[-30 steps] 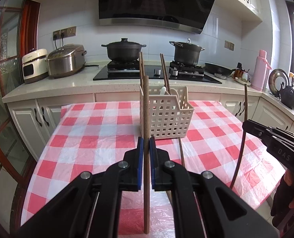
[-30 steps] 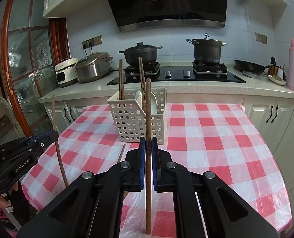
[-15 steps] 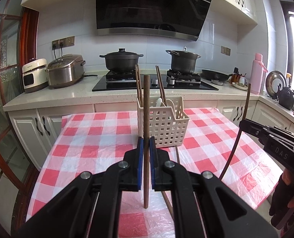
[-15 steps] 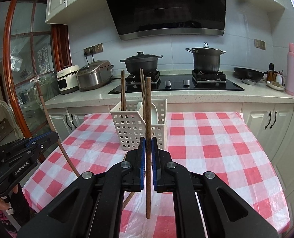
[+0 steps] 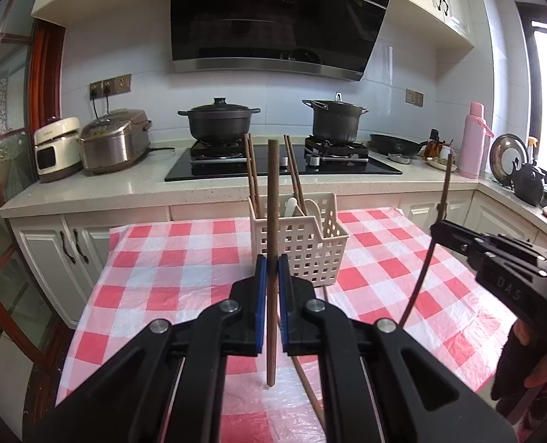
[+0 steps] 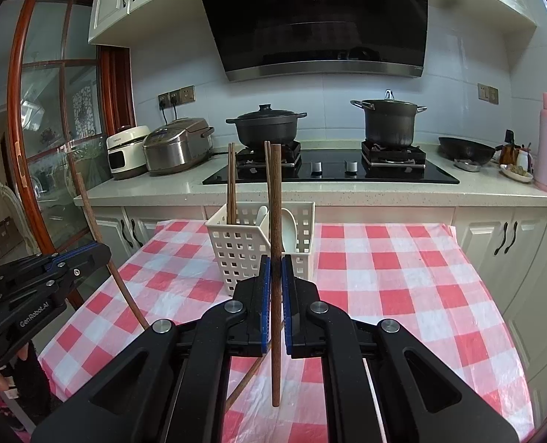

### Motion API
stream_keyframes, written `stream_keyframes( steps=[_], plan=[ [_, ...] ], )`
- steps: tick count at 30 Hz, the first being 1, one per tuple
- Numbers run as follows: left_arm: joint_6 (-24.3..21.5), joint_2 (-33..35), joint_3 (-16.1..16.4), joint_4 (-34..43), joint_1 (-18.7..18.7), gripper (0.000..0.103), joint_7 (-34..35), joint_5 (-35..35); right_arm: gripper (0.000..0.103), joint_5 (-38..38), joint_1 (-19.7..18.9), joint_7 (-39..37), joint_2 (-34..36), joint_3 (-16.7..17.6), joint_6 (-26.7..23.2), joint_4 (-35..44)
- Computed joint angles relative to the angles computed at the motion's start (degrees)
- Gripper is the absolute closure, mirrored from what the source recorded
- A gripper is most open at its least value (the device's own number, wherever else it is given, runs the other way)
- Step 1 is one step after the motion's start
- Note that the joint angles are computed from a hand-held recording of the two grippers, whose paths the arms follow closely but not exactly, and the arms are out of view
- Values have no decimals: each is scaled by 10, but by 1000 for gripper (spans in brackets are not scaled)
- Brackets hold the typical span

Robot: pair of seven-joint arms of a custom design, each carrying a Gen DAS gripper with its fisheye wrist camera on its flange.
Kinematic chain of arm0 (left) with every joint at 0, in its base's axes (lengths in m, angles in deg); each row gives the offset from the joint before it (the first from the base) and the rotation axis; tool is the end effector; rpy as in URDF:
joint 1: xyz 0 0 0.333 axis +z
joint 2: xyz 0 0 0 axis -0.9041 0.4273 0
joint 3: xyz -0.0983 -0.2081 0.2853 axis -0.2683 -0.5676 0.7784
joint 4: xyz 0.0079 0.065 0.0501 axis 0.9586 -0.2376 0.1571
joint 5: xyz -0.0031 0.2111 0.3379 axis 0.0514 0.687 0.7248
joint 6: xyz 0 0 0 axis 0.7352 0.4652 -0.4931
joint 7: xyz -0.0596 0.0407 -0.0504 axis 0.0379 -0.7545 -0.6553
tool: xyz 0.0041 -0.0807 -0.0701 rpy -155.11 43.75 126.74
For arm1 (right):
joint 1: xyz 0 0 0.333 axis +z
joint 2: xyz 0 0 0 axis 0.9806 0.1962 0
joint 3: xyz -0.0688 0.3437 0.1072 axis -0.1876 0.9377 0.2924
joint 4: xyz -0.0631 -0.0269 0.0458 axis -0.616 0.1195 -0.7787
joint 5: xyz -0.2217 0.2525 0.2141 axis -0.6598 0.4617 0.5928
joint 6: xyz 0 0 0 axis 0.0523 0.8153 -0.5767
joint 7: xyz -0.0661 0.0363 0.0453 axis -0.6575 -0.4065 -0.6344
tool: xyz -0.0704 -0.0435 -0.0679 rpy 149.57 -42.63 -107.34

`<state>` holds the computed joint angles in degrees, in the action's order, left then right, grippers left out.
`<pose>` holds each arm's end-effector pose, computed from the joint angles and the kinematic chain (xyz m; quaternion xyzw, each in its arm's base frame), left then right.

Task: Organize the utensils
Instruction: 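Lift both chopsticks upright and carry them over the caddy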

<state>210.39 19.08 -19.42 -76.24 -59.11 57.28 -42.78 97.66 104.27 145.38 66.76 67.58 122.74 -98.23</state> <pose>0.4098 -0.0322 0.5071 -0.5803 0.6138 -0.4008 0.3548 0.4270 0.2463 0.5161 -0.6659 0.5070 -0.2875 0.4658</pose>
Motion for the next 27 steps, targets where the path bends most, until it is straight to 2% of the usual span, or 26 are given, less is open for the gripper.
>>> stream_keyframes(
  steps=[3, 11, 15, 17, 19, 21, 23, 27],
  plan=[
    [-14, 8, 31, 17, -26, 97, -14, 25, 97, 0, -2, -3, 7, -2, -2, 10],
    [-28, 28, 57, 63, -50, 97, -34, 61, 97, -4, -3, -28, 30, -13, -4, 54],
    [-52, 39, 132, 104, -117, 97, -78, 123, 97, 0, -4, -49, 43, -21, -11, 85],
    [-70, 44, 181, 132, -165, 97, -99, 158, 97, -9, -4, -44, 48, -28, -19, 98],
    [-83, 46, 214, 154, -200, 97, -108, 176, 97, -19, -6, -38, 53, -34, -27, 112],
    [-95, 48, 242, 176, -232, 97, -105, 183, 97, -5, -7, -57, 60, -37, -30, 133],
    [-106, 51, 283, 198, -280, 97, -95, 180, 97, 2, -7, -68, 68, -41, -37, 152],
    [-117, 62, 325, 236, -332, 97, -67, 152, 97, 31, 2, -106, 86, -52, -44, 196]
  ],
)
